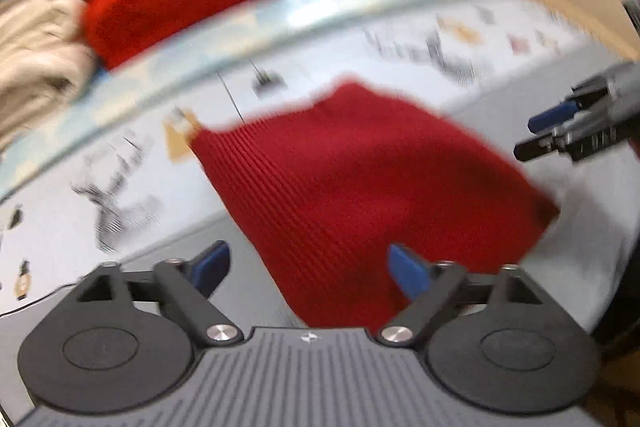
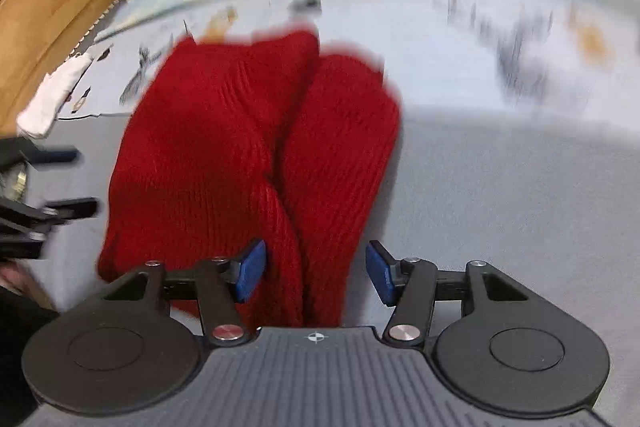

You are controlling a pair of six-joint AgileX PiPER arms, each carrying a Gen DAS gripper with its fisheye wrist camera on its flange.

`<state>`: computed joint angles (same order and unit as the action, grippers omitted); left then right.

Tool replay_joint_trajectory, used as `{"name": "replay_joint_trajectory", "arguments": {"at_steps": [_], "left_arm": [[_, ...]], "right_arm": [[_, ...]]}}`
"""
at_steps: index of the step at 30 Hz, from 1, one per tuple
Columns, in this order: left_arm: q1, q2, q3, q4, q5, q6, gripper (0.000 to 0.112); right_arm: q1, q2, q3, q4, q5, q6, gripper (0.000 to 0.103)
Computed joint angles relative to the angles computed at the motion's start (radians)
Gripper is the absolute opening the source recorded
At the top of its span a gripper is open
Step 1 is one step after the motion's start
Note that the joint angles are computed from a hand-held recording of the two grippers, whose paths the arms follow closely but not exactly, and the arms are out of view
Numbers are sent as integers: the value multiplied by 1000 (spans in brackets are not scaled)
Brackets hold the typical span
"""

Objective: Fold small clothes

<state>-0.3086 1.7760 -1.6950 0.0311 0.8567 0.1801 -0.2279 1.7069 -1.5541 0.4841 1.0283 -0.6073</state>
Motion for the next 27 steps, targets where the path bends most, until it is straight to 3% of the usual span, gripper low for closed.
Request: {"name": "replay_joint_trajectory", "arguments": {"at_steps": [2,4,6,7,10,14,19,22,27], "left_arm": [[0,-83,87,1,-65,-56,95],[0,-171,191,6,-131,-124,97],[-23,-255,286,60,-174,-245,102],[-40,-303,348,101,-205,-324,102],[-123,-381,433,252,-202,-552,102],[-273,-429,500,516,-143,-904,102],[-331,-363,470,588,-81,-967,102],[-273,-304,420,480,-69,-909,102],[-231,-269,389,430,-44,-900,102]], "right_arm": [[5,-104,103,19,-129,-82,57],[-14,-191,185,82,-207,-119,63],[-34,-270,264,148,-269,-140,85],[-47,-310,305,188,-296,-163,87],[-88,-417,422,289,-335,-211,90],[-71,-535,534,249,-366,-101,92],[16,-596,577,120,-373,-33,94],[72,-596,585,39,-403,13,94],[138,-548,557,-112,-395,171,94]]}}
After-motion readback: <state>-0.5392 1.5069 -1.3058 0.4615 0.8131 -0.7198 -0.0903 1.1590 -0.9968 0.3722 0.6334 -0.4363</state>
